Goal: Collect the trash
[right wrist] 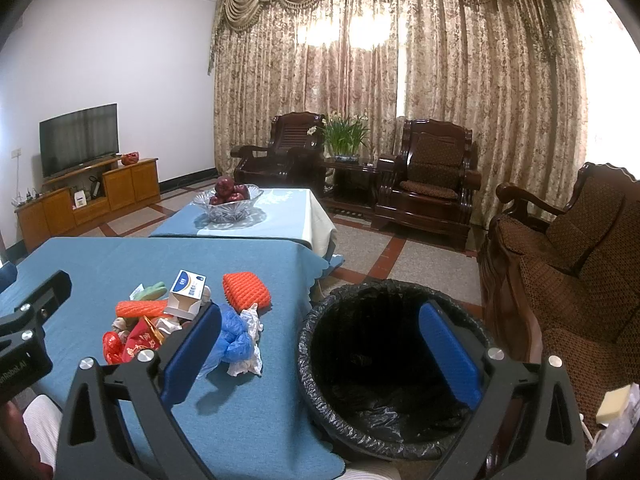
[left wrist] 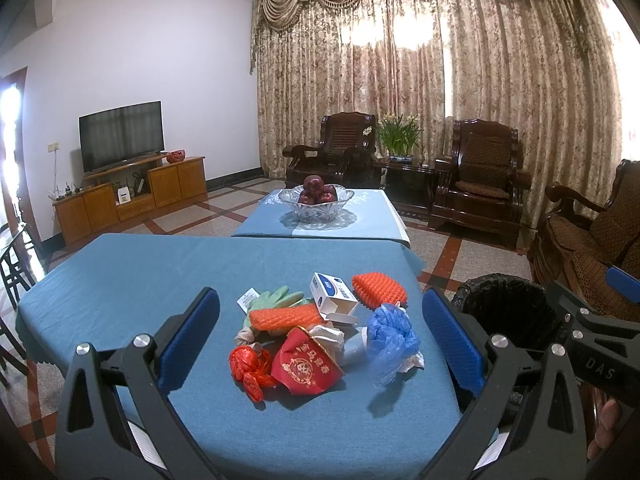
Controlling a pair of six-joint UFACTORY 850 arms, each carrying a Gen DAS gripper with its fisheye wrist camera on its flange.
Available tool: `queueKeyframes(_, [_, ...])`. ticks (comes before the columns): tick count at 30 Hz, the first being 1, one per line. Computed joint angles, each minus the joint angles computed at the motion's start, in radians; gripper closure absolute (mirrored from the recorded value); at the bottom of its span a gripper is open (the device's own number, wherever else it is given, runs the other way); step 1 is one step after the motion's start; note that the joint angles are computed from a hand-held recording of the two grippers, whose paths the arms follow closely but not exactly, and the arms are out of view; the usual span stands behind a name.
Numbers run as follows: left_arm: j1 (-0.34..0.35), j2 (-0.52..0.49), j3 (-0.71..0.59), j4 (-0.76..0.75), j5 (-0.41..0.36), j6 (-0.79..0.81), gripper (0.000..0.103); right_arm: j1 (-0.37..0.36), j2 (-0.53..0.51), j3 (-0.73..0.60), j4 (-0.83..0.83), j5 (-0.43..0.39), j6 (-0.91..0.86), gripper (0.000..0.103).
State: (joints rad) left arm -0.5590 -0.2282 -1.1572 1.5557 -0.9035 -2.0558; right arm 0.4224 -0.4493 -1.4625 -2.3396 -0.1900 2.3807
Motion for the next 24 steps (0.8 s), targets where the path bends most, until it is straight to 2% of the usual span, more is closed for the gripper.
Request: queueKeyframes(24, [0.000, -0.001, 0.001, 0.002, 0.000, -0.003, 0.005, 0.006, -0.012, -0.006, 0.005, -0.005, 0.001, 0.006])
